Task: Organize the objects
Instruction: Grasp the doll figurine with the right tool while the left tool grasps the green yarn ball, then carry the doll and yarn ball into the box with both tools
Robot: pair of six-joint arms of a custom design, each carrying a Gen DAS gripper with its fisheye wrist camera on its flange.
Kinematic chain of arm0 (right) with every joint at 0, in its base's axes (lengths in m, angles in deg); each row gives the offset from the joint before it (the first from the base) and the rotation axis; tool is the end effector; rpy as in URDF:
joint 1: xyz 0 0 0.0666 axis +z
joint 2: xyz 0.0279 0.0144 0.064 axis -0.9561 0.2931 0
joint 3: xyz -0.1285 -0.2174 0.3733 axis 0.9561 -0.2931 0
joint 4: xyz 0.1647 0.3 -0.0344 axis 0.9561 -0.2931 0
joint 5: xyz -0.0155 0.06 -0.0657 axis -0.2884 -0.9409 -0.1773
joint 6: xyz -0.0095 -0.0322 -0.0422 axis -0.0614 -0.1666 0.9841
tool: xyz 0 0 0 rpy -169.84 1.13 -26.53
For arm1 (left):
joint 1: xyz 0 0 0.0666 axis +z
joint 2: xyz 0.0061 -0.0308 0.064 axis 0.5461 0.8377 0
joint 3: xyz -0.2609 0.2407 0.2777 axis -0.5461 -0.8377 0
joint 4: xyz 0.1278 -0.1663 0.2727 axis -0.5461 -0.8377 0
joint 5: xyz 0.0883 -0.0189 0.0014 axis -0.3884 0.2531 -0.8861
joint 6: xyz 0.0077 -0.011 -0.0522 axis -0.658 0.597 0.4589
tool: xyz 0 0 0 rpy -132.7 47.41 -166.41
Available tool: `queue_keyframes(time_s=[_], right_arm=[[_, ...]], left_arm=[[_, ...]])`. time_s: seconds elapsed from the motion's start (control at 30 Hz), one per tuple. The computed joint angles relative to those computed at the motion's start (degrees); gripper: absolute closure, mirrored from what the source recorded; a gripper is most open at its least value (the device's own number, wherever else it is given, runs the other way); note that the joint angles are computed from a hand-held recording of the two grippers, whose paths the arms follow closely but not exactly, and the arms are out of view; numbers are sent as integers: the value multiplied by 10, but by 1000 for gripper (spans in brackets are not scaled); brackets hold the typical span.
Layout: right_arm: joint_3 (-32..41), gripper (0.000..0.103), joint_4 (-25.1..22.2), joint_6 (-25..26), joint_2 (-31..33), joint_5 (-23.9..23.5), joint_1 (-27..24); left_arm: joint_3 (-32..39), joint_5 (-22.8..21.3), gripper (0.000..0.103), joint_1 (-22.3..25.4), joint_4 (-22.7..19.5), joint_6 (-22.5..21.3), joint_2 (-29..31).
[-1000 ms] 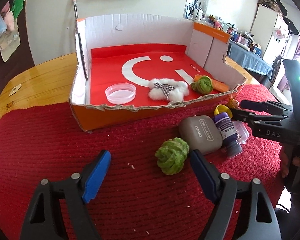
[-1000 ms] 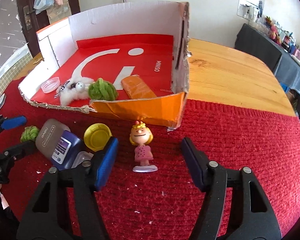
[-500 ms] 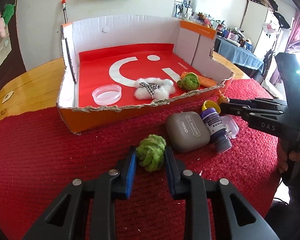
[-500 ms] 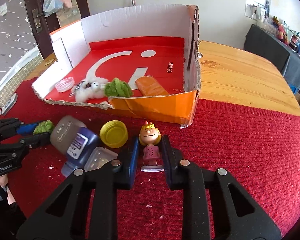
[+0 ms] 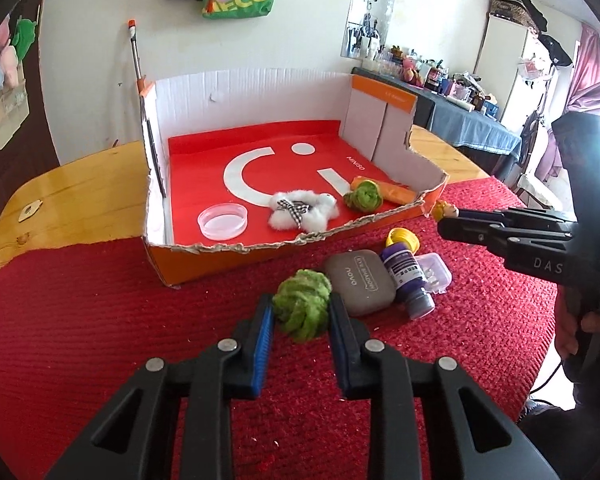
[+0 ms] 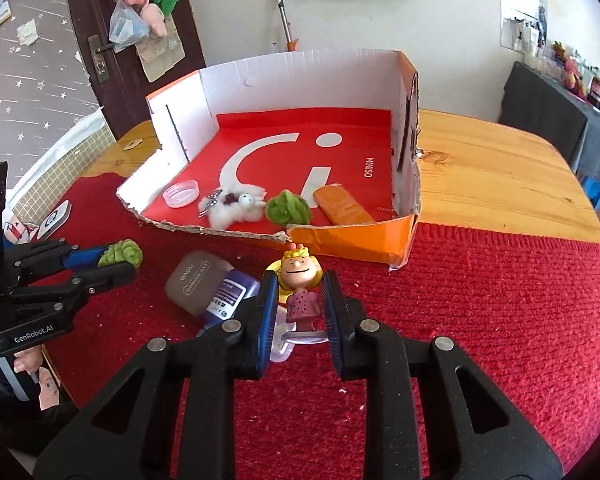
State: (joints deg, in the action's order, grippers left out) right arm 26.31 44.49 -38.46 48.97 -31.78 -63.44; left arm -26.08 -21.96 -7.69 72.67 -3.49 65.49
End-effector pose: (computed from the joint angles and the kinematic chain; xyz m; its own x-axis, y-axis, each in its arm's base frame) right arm 0.4839 0.0994 0.3114 -0.3452 -0.6382 -0.6881 -0.8660 0.4992 -0.0285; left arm 0.3620 -0.3017 0.2801 -0.7183 0.0509 -0.6938 0.2128 0.9656 -0.1495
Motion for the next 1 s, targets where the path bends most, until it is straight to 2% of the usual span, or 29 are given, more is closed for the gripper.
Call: queue_keyframes(time_s=[0.43,0.67,1.0], right_arm=[[-3,82,-5,5,-6,-5,-3],[-3,82,-17,14,-29,-32,-5],[21,82,-32,-1,-37,-51,6]], left_arm=[[0,-7,76,-6,-1,-4,-8],[7,-19,76,-5,-5,-17,-25],[28,-18,76,12,-14,-40,-35]])
